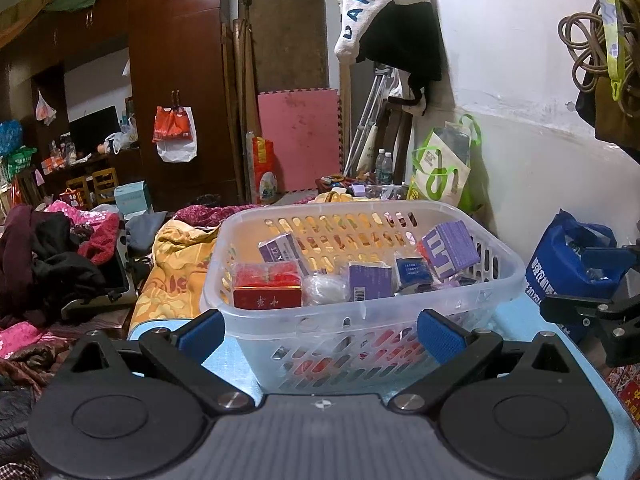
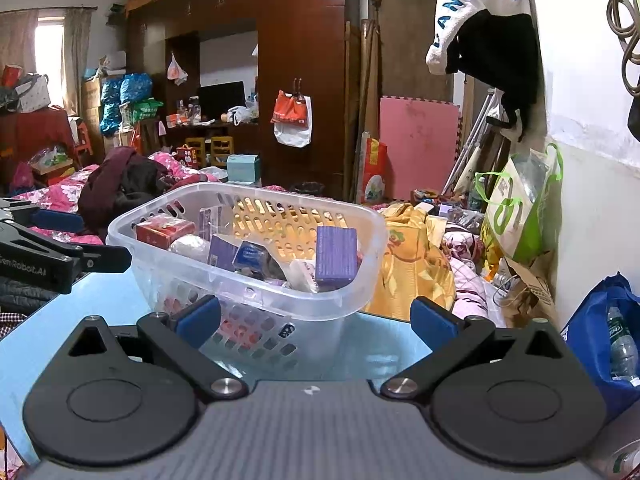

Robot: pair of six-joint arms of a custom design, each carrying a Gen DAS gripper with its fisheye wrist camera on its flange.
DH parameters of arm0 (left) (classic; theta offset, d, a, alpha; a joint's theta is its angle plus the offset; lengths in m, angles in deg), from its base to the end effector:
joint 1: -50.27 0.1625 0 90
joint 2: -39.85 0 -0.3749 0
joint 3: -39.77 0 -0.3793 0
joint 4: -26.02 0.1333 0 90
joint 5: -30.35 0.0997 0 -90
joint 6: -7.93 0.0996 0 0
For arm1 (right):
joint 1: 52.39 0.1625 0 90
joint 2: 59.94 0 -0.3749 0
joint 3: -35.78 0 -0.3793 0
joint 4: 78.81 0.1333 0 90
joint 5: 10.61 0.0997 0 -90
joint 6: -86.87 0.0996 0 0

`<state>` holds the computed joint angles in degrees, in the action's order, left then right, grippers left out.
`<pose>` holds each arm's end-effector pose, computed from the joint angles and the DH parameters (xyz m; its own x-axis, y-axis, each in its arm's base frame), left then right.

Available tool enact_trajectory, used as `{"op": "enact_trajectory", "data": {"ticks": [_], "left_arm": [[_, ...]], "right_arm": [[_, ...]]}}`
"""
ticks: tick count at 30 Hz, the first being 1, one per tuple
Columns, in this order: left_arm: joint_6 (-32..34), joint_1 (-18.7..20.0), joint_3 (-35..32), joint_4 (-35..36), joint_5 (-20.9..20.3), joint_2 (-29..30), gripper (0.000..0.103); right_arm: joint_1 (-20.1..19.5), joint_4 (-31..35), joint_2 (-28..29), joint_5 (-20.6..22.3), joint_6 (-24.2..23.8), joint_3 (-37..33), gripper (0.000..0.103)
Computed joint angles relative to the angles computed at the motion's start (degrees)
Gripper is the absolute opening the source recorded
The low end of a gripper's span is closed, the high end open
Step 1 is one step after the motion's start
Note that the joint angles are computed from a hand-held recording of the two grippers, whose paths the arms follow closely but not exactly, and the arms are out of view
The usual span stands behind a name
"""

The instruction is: Organize objects

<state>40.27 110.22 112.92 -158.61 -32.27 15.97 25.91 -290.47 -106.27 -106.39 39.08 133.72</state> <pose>-0.2072 -0.7158 0.0356 -0.5996 0.4617 -0.6536 0.7961 0.4275 -0.4283 -0.0053 -0.6337 0.1963 -0.6929 -0.0496 0.7193 -0.6609 0.4426 -0.6061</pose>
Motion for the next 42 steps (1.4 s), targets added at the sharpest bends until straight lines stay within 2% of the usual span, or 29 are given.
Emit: {"op": "enact_trajectory", "data": {"ticks": [42], "left_arm": [[-1.3, 0.3, 0.0, 0.1, -1.0, 0.3, 0.103]], "right_arm": [[-0.4, 0.0, -0.7, 0.9, 0.6, 0.2, 0.103]]}}
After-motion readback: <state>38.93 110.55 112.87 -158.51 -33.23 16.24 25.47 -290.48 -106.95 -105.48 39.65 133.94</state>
